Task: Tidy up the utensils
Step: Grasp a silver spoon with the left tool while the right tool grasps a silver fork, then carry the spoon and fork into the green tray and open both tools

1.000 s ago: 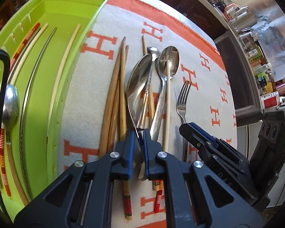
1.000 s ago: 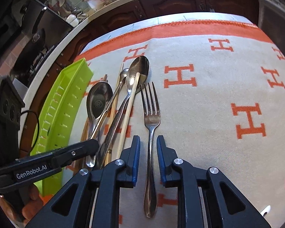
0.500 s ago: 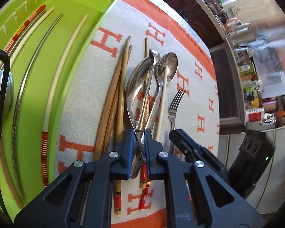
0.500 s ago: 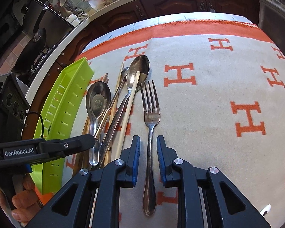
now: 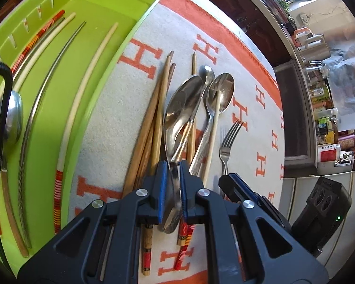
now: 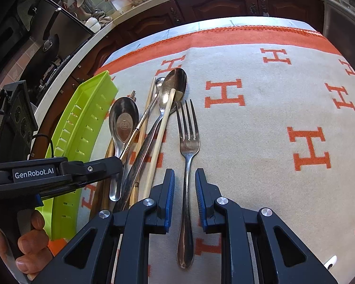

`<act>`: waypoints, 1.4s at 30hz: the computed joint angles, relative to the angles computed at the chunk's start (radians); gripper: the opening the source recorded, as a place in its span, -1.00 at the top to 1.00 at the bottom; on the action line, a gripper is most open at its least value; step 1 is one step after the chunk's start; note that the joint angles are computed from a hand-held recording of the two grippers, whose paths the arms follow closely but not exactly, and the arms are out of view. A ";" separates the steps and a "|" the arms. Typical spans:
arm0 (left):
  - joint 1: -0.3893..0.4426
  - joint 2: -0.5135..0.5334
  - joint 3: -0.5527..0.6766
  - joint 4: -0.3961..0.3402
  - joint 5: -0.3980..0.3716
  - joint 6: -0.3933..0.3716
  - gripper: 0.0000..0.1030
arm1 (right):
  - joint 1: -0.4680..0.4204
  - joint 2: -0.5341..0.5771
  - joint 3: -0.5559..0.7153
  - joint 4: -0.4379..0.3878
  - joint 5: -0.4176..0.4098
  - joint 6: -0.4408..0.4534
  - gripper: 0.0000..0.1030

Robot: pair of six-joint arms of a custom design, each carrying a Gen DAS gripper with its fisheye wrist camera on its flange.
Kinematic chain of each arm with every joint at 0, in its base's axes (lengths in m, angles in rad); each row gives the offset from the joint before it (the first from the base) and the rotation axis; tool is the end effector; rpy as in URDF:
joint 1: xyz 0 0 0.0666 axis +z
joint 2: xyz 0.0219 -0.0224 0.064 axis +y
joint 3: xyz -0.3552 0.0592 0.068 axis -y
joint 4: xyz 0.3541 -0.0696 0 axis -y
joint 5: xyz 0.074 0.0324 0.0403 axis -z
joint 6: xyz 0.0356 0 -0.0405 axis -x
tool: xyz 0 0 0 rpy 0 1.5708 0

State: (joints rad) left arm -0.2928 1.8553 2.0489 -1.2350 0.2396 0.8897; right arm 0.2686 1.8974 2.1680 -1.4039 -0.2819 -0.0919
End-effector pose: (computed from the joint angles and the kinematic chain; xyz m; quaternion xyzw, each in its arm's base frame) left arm 0.5614 -0.1785 0.4267 -0.2519 0.9251 -0.2406 0.1514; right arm 0.5636 0.1650 0.4418 -0.1156 0.9600 0.1734 0.1868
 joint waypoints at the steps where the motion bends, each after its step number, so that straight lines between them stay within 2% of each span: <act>1: 0.002 -0.004 -0.005 0.005 0.008 0.005 0.84 | 0.000 -0.002 -0.003 0.002 -0.001 0.000 0.65; 4: 0.003 -0.012 -0.010 0.009 -0.003 0.006 0.84 | 0.001 -0.004 -0.007 0.004 0.001 0.004 0.65; 10: -0.006 0.010 0.025 -0.058 0.002 -0.032 0.84 | 0.002 -0.003 -0.005 0.005 0.002 0.005 0.65; 16: -0.017 0.000 0.001 -0.022 -0.030 -0.038 0.85 | 0.003 -0.004 -0.011 0.013 0.006 0.014 0.65; 18: -0.023 -0.004 -0.005 -0.009 -0.065 -0.051 0.95 | 0.007 -0.008 -0.017 0.021 0.017 0.023 0.69; 19: -0.027 -0.007 -0.006 -0.010 -0.093 -0.058 0.99 | 0.010 -0.013 -0.026 0.028 0.031 0.028 0.83; 20: -0.032 -0.005 0.002 -0.025 -0.121 -0.065 1.00 | 0.012 -0.016 -0.033 0.036 0.047 0.029 0.89; 22: -0.037 -0.015 -0.006 -0.024 -0.146 -0.073 1.00 | 0.006 -0.023 -0.049 0.052 0.038 0.022 0.92; 35: -0.068 -0.209 -0.117 0.030 -0.317 -0.138 1.00 | -0.014 -0.077 -0.086 0.066 -0.018 -0.043 0.93; 38: -0.066 -0.268 -0.149 0.019 -0.395 -0.160 1.00 | -0.009 -0.097 -0.085 0.064 -0.041 -0.056 0.93; 41: -0.057 -0.317 -0.179 -0.024 -0.511 -0.186 1.00 | 0.002 -0.102 -0.057 0.040 -0.079 -0.072 0.93; 42: -0.051 -0.327 -0.188 -0.032 -0.526 -0.193 1.00 | 0.007 -0.098 -0.040 0.030 -0.087 -0.075 0.93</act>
State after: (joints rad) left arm -0.3436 1.5284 1.8612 -1.2667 -0.2861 0.6966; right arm 0.2753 1.7995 2.1277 -1.3740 -0.3686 -0.1669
